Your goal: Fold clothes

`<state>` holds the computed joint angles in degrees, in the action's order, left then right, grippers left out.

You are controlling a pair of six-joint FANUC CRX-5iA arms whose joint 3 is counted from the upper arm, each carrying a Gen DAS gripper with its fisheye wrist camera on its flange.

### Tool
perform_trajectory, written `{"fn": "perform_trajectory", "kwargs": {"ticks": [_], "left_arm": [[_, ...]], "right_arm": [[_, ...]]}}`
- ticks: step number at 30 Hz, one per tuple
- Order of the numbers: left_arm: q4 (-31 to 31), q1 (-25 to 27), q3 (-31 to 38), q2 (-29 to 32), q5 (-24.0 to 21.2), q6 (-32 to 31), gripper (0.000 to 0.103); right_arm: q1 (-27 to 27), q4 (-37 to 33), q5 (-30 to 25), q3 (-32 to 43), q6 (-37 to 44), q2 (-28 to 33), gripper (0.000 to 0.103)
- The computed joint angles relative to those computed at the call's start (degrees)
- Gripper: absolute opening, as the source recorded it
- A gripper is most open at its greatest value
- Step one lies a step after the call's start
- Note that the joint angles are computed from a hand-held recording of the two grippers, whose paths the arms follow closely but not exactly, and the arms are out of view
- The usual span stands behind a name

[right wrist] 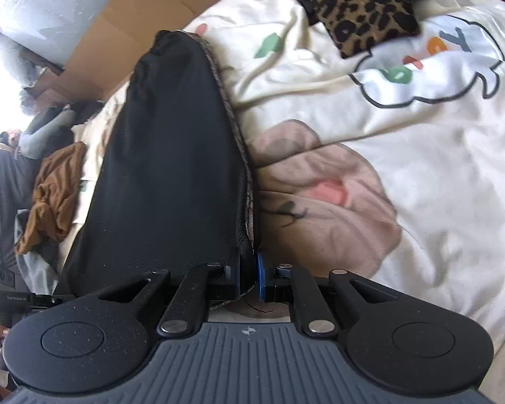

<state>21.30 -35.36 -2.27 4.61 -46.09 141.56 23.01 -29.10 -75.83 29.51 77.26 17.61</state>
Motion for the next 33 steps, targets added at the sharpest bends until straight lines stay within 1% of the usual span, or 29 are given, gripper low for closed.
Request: {"fn": "perform_trajectory", "kwargs": {"ticks": [3, 6, 7, 8, 9, 11, 14, 17, 20, 22, 24, 26, 29, 31, 33], "left_arm": [[0.8, 0.0, -1.2, 1.0, 0.3, -0.8, 0.006], [1.3, -0.2, -2.5, 1.0, 1.2, -0.4, 0.006], [1.4, -0.3, -2.8, 1.0, 1.5, -0.4, 0.006], [1.5, -0.3, -3.1, 0.9, 1.7, -0.6, 0.006], [1.7, -0.3, -3.3, 0.8, 1.8, -0.9, 0.006], [2.1, -0.2, -3.8, 0.6, 2.1, -1.5, 0.007], [2.2, -0.1, -3.8, 0.8, 2.0, -2.2, 0.008], [1.5, 0.0, -3.0, 0.9, 0.9, -2.4, 0.012], [0.8, 0.1, -3.3, 0.1, 1.4, -2.0, 0.024], [-1.0, 0.2, -3.2, -0.6, 1.5, -0.2, 0.032], [-2.4, 0.3, -3.6, -1.2, 2.3, 1.8, 0.036], [-3.3, 0.4, -4.1, -1.7, 2.7, 2.9, 0.036], [-3.4, 0.3, -5.6, -2.1, 5.2, 3.2, 0.037], [-2.5, 0.0, -8.4, -3.3, 9.4, 3.8, 0.039], [-0.3, -0.2, -11.8, -4.6, 13.8, 3.6, 0.040]], "right_arm": [[0.9, 1.8, -0.1, 0.1, 2.8, 0.5, 0.011], [0.3, 1.2, -0.6, 1.2, 4.1, 1.3, 0.020], [-0.1, 0.5, -0.2, 1.4, 4.7, 1.5, 0.027], [-0.5, -0.3, -0.1, 1.8, 5.6, 1.7, 0.039], [-1.0, -1.4, -0.4, 2.5, 7.1, 2.3, 0.042], [-1.6, -2.6, -2.2, 4.7, 9.8, 4.1, 0.042], [-1.9, -2.8, -5.4, 8.4, 11.8, 7.2, 0.042], [-3.1, -5.7, -9.4, 12.2, 12.9, 10.1, 0.042], [-4.1, -9.0, -13.8, 16.0, 14.7, 12.9, 0.042], [-4.6, -10.8, -16.3, 18.3, 16.1, 14.6, 0.042], [-4.8, -11.8, -17.8, 20.1, 17.0, 16.1, 0.043], [-5.8, -14.2, -19.0, 21.7, 16.5, 17.5, 0.043], [-7.5, -18.3, -20.4, 23.4, 15.0, 19.4, 0.043], [-8.4, -20.5, -21.2, 24.0, 14.4, 20.1, 0.043], [-9.0, -22.7, -21.9, 24.2, 14.2, 20.5, 0.039]]}}
